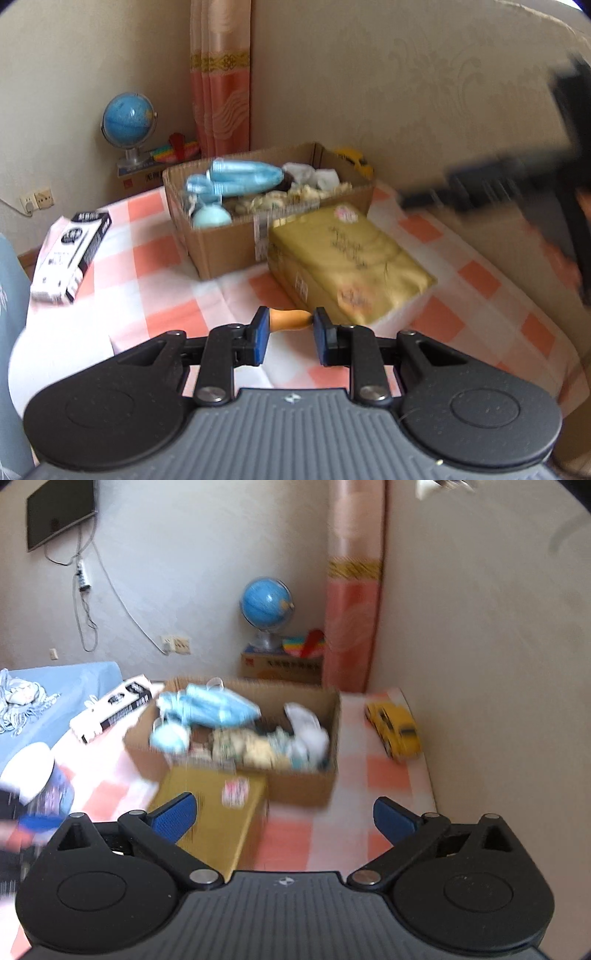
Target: Organize soft objects
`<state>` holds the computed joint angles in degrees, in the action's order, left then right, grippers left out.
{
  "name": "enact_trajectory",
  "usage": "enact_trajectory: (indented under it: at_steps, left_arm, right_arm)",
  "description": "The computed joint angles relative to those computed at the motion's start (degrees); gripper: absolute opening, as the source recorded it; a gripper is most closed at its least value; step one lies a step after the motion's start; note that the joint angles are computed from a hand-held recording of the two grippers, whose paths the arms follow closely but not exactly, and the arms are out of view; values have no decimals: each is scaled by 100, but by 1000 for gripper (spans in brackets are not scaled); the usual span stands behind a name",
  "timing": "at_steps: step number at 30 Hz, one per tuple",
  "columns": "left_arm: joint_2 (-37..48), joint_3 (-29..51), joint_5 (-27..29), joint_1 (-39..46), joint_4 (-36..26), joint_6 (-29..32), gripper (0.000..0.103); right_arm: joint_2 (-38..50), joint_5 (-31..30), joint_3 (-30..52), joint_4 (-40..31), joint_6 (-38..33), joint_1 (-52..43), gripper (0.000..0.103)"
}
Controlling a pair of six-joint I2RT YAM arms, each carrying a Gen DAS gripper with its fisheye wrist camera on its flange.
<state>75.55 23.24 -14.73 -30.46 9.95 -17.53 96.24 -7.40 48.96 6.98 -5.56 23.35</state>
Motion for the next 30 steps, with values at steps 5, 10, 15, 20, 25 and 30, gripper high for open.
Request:
enact_trajectory:
  at_steps: [5,10,15,20,25,30]
  left_arm:
    - [356,637,121,317,-49,327,24]
    - [1160,1596,144,637,-6,621,24]
    - [1849,2379,-1,767,51,848,48]
    - [1553,1999,-552,576,534,758,100]
    - [955,1677,-970,238,97,609,103]
    - [502,1640,-1749,-546,-1195,-26,103]
  right_arm:
    - [-801,296,-1315,304,216,40,103]
    - [-1251,116,-2012,290,405,-21,103]
    - [-1546,82,-2217,183,425,-102,103]
    - [-1765,-96,-2212,103,463,-322,103]
    - [-1866,-93,-2150,32,536,-374,103]
    - [-1926,312,-1768,-349,722,-195,103]
